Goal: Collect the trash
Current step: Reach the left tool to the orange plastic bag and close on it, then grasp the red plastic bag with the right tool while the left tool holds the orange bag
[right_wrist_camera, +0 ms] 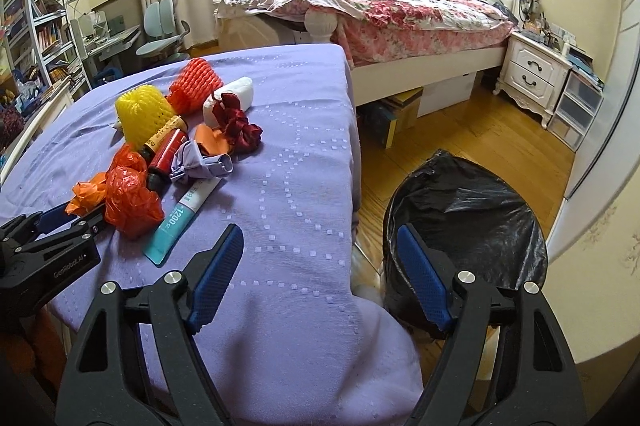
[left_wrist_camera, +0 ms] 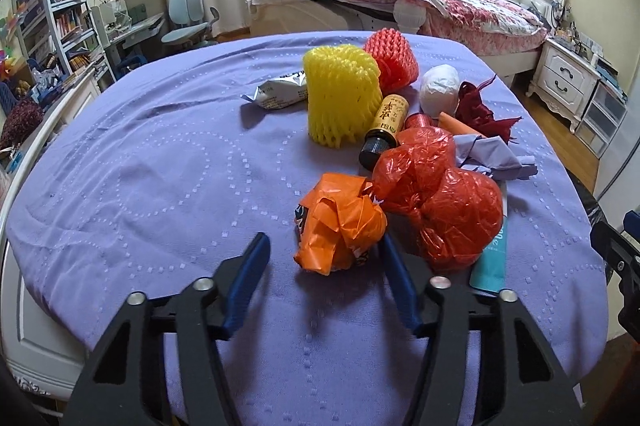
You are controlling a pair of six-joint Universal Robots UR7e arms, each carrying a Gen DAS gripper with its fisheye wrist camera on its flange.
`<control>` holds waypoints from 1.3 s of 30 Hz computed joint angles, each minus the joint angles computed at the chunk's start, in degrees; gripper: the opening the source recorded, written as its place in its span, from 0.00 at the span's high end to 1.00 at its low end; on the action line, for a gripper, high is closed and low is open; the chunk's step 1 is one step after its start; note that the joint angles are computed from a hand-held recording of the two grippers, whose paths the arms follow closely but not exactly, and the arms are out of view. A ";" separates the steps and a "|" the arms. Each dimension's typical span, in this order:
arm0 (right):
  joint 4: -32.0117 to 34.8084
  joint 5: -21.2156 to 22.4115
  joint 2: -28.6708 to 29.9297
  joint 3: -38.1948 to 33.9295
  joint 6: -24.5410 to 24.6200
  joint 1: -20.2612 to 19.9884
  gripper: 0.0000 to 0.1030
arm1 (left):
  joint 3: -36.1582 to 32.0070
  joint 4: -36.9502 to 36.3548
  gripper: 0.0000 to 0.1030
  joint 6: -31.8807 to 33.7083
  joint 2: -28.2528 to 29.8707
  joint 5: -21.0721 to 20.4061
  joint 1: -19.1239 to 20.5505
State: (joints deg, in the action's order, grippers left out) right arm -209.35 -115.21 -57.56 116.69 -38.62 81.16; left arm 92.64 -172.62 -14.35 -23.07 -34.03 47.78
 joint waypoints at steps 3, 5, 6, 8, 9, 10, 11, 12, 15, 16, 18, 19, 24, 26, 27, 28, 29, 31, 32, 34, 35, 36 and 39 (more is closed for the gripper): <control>0.07 -0.03 0.54 -0.46 -0.17 0.22 0.25 | 0.80 -0.49 0.61 0.28 -0.76 -2.27 0.57; 0.28 0.01 0.70 -0.67 -0.26 0.45 0.25 | 1.46 -1.03 0.62 0.41 -1.02 -2.02 0.33; 0.46 0.02 0.79 -0.79 -0.33 0.63 0.25 | 1.78 -1.39 0.62 0.40 -1.17 -1.91 0.30; 0.53 0.17 0.95 -0.82 -0.54 0.93 0.25 | 2.95 -2.28 0.62 0.15 -1.89 -1.93 0.20; 0.63 0.28 1.05 -0.83 -0.70 1.19 0.25 | 3.81 -2.69 0.62 -0.06 -2.47 -1.83 0.08; 0.38 0.45 1.17 -0.61 -0.85 1.34 0.25 | 4.13 -3.16 0.62 0.07 -2.65 -1.71 0.11; 0.33 0.64 1.29 -0.49 -1.11 1.59 0.25 | 4.70 -3.54 0.62 0.09 -3.10 -1.51 0.11; 0.36 0.74 1.44 -0.46 -1.32 1.83 0.25 | 5.00 -3.73 0.62 0.20 -3.48 -1.38 0.25; 1.01 1.01 2.21 -0.67 -1.93 2.80 0.25 | 5.66 -4.06 0.62 -0.20 -4.00 -0.46 0.34; 1.12 1.08 2.41 -0.66 -2.06 3.03 0.25 | 6.19 -4.26 0.62 -0.49 -4.46 -0.24 0.49; 1.64 1.31 3.00 -0.84 -2.44 3.68 0.25 | 7.07 -4.39 0.62 -1.09 -5.32 0.38 0.78; 1.77 1.43 3.46 -1.00 -2.63 4.01 0.25 | 7.51 -4.83 0.62 -1.04 -5.59 0.66 0.92; 3.94 1.92 5.51 -2.56 -2.78 5.69 0.25 | 9.27 -6.00 0.62 -1.77 -7.10 2.29 1.48; 4.69 2.05 6.64 -3.53 -3.17 6.43 0.25 | 9.69 -6.36 0.62 -1.88 -7.39 2.79 1.63; 5.05 2.06 7.16 -3.95 -3.27 6.70 0.25 | 9.76 -6.43 0.62 -1.95 -7.45 2.98 1.71; 5.65 2.02 7.74 -4.57 -3.31 6.99 0.25 | 9.81 -6.52 0.62 -1.94 -7.61 3.03 1.89; 6.40 1.83 8.44 -5.33 -3.32 7.29 0.25 | 9.87 -6.58 0.62 -1.98 -7.73 3.05 2.01; 7.43 1.16 9.89 -6.78 -3.52 7.78 0.25 | 10.17 -7.14 0.62 -1.87 -7.86 3.12 2.21; 7.42 0.95 10.31 -6.99 -3.69 7.89 0.25 | 10.21 -7.26 0.62 -1.85 -7.90 3.03 2.33; 7.74 0.29 11.39 -7.87 -4.30 8.13 0.33 | 10.12 -7.19 0.62 -1.93 -7.94 2.75 2.56; 8.63 0.32 11.69 -8.22 -4.65 8.11 0.37 | 10.53 -7.52 0.62 -2.00 -7.99 2.75 2.57; 10.08 0.42 11.83 -8.58 -4.57 8.03 0.45 | 10.51 -7.52 0.62 -2.04 -7.98 2.65 2.66; 13.40 0.84 11.58 -8.76 -3.49 7.52 0.63 | 10.80 -7.83 0.62 -2.38 -7.91 2.36 2.72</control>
State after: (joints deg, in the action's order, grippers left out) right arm -195.96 -114.37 -45.98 107.92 -42.11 88.68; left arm 103.44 -180.45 -16.73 -30.97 -31.66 50.49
